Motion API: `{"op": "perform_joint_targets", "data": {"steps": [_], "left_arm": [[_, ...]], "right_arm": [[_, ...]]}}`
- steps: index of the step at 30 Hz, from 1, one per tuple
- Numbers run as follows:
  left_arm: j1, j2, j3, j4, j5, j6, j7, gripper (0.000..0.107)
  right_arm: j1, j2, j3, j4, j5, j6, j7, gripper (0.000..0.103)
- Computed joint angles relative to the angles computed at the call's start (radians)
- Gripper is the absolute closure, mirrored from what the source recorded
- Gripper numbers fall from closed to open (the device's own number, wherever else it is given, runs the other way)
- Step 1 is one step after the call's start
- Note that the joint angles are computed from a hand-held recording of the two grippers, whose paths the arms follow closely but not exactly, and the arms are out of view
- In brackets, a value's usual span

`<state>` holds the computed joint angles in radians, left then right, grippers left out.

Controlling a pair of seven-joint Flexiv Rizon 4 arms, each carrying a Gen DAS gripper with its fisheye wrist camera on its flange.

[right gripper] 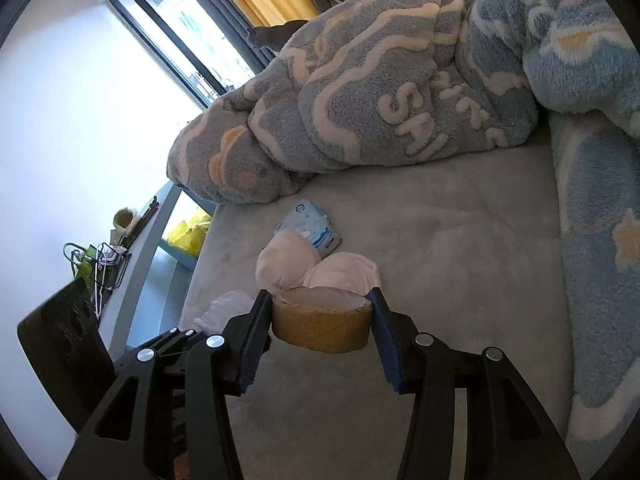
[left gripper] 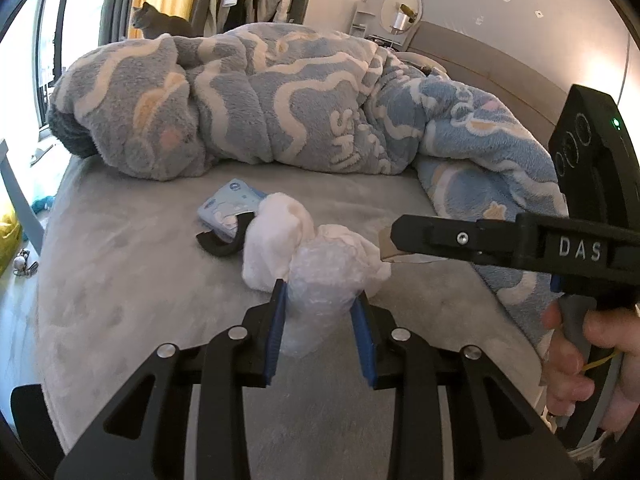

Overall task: Collect trash
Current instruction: 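Lift and carry the tape core and plastic wrap with both tools over the green bin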

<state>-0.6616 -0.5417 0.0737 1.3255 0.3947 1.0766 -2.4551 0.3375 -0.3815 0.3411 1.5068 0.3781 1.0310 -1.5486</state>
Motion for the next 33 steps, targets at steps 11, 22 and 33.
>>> {"op": "perform_joint_targets", "data": {"steps": [11, 22, 33], "left_arm": [[-0.015, 0.097, -0.004, 0.093, 0.066, -0.038, -0.07, 0.073], [-0.001, 0.209, -0.047, 0.191, 0.165, -0.07, -0.148, 0.073], [0.043, 0.322, -0.104, 0.292, 0.246, -0.112, -0.233, 0.073]], "right_arm": [[0.034, 0.057, 0.011, 0.079, -0.011, 0.071, 0.018, 0.053], [0.087, 0.102, 0.017, 0.156, -0.048, 0.137, 0.065, 0.053], [0.145, 0.116, 0.024, 0.201, -0.139, 0.181, 0.127, 0.053]]}}
